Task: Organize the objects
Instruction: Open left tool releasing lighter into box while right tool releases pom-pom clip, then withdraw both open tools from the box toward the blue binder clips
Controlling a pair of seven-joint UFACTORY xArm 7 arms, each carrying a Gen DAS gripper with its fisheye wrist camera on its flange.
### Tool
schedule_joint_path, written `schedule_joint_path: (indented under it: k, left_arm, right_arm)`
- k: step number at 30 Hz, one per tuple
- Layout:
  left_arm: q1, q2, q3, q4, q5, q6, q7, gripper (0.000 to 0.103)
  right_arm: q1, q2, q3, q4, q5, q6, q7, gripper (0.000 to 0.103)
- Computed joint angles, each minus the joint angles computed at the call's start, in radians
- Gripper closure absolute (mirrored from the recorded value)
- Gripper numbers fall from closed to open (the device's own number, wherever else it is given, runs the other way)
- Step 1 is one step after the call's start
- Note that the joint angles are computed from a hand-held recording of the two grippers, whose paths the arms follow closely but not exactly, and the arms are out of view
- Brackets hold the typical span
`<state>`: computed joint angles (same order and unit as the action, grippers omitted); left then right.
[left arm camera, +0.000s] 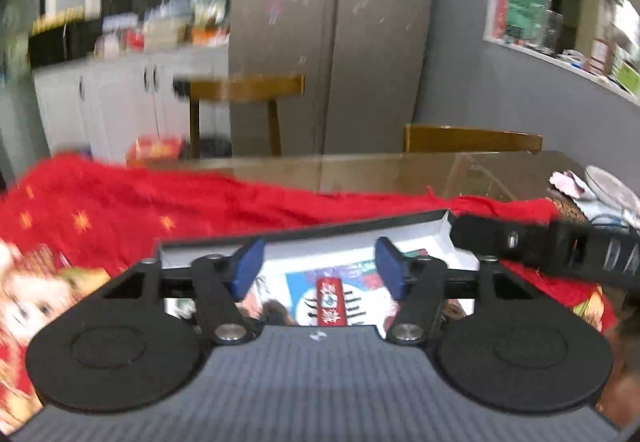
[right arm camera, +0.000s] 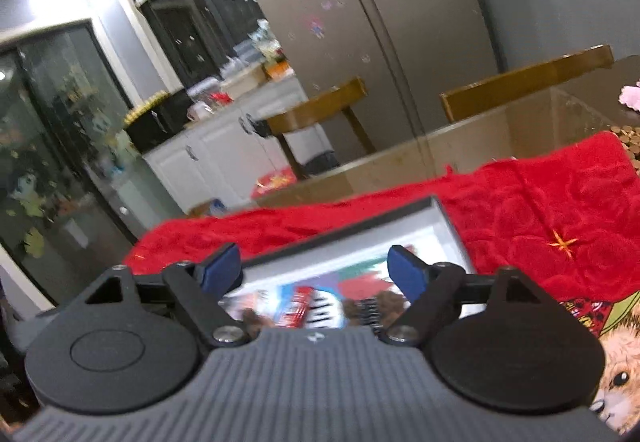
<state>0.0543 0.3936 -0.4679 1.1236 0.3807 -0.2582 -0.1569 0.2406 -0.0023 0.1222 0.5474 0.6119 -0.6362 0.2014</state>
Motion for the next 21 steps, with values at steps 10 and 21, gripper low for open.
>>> schedule_joint_path:
  k: [10,21]
  left_arm:
    - [0.158,-0.317,-0.021,-0.381,0.108,-0.31,-0.074,0.029]
    - [0.117,-0.425,0.257,-0.698,0.306,-0.574,-0.041,0.028]
  right_arm:
    - [0.065,-0.116,0.14,0.019,0.359,0.018,-0.256,0.012]
    - [0.063,-0.126,0.231,0.025,0.42,0.059,-0.322,0.011]
